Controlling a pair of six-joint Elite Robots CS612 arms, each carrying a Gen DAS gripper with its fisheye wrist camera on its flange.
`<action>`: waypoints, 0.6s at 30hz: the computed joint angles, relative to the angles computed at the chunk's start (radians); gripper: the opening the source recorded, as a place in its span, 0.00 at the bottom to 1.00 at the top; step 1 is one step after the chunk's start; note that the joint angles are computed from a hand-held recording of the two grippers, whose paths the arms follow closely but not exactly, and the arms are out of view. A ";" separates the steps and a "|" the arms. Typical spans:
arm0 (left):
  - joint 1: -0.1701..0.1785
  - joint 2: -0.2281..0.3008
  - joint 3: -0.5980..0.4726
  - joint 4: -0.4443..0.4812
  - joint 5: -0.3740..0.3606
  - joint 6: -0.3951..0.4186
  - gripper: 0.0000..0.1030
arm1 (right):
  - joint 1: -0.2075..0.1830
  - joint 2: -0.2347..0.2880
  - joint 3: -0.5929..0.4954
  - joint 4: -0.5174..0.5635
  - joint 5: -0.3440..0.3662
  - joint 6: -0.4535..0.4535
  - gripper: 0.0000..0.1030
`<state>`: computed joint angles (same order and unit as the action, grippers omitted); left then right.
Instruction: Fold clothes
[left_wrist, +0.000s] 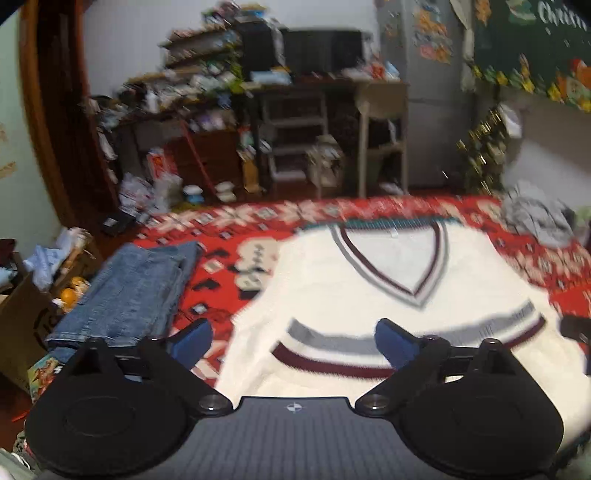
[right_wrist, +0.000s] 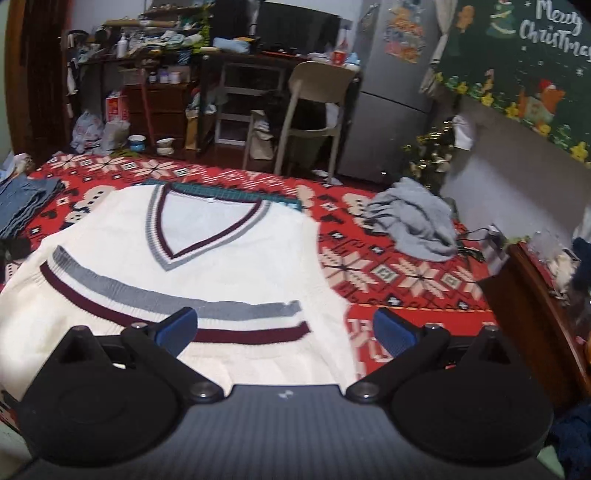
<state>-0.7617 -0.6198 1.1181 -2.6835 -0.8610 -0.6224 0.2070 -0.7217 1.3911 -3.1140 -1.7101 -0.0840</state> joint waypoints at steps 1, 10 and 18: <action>0.004 0.004 -0.003 -0.008 -0.020 0.024 0.95 | 0.000 0.008 -0.004 -0.019 0.014 0.002 0.99; 0.033 0.024 0.017 -0.075 -0.142 0.002 0.44 | -0.016 0.070 -0.061 0.014 0.112 0.128 0.56; 0.061 0.051 0.013 -0.091 -0.252 -0.040 0.13 | -0.021 0.124 -0.138 0.143 0.177 0.080 0.26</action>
<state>-0.7002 -0.5688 1.1311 -2.7749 -1.1130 -0.6623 0.1857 -0.5973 1.2528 -2.9708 -1.5335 -0.0037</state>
